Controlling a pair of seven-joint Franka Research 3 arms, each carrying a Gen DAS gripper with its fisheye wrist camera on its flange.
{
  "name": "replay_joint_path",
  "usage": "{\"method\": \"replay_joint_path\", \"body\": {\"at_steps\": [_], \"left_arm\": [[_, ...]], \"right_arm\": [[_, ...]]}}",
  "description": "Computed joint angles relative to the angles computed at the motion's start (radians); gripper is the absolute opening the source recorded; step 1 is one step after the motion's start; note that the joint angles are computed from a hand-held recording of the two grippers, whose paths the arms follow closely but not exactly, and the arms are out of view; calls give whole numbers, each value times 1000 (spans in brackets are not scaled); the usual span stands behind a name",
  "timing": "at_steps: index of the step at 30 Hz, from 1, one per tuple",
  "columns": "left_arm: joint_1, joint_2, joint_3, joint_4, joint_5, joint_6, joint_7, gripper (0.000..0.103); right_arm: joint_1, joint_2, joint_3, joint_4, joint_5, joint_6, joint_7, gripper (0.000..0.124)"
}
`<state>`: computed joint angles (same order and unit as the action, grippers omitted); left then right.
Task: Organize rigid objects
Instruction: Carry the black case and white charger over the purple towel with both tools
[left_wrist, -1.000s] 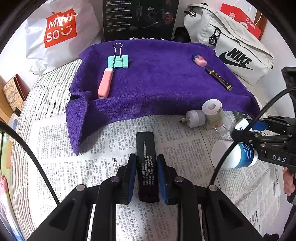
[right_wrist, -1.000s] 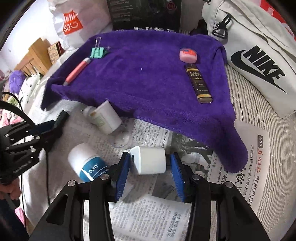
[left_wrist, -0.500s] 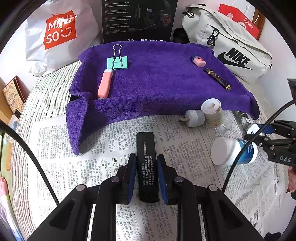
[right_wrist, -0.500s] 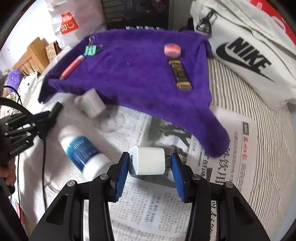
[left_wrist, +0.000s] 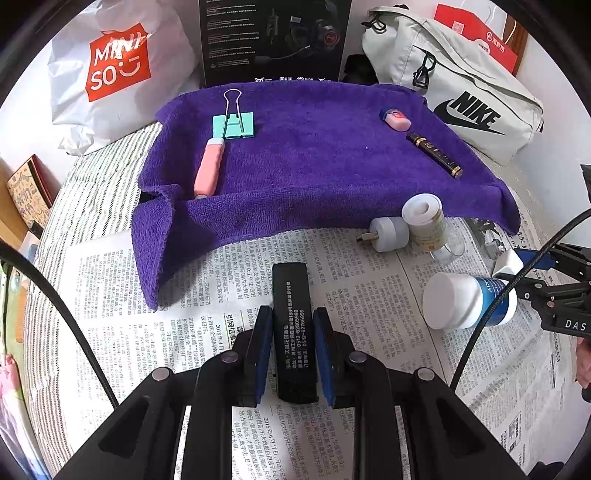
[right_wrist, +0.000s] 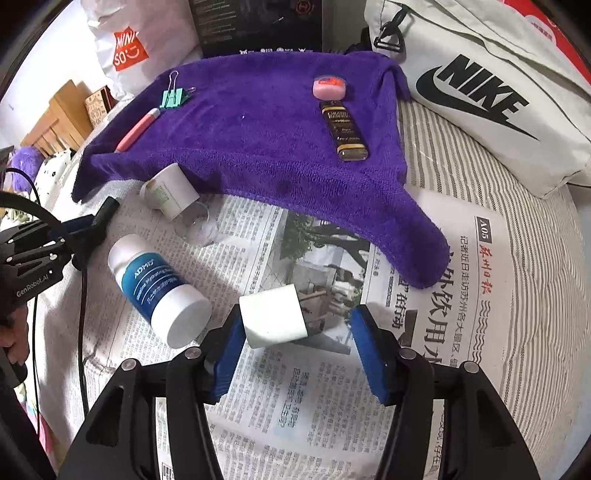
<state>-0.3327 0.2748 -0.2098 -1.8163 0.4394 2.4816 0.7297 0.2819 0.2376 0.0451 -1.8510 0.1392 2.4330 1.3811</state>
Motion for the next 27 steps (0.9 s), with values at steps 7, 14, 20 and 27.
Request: {"method": "replay_joint_path", "body": {"at_steps": [7,14,20,27], "left_arm": [[-1,-1,1,-3,3,5,-8,22],[16,-21,-4,-42,-32,55,-16,21],[20,-26,-5,-52,-42,67,-9,21],[-3,8,-3,17,-12,-31,12,21]], "right_arm": [[19,5,4,-7,-34,40,-7,45],[8,-7,7,-9,3,15,-35,45],[8,-13,6,-22,9,25,-19,45],[-7,-37,8,-47,53,39,-31,45]]}}
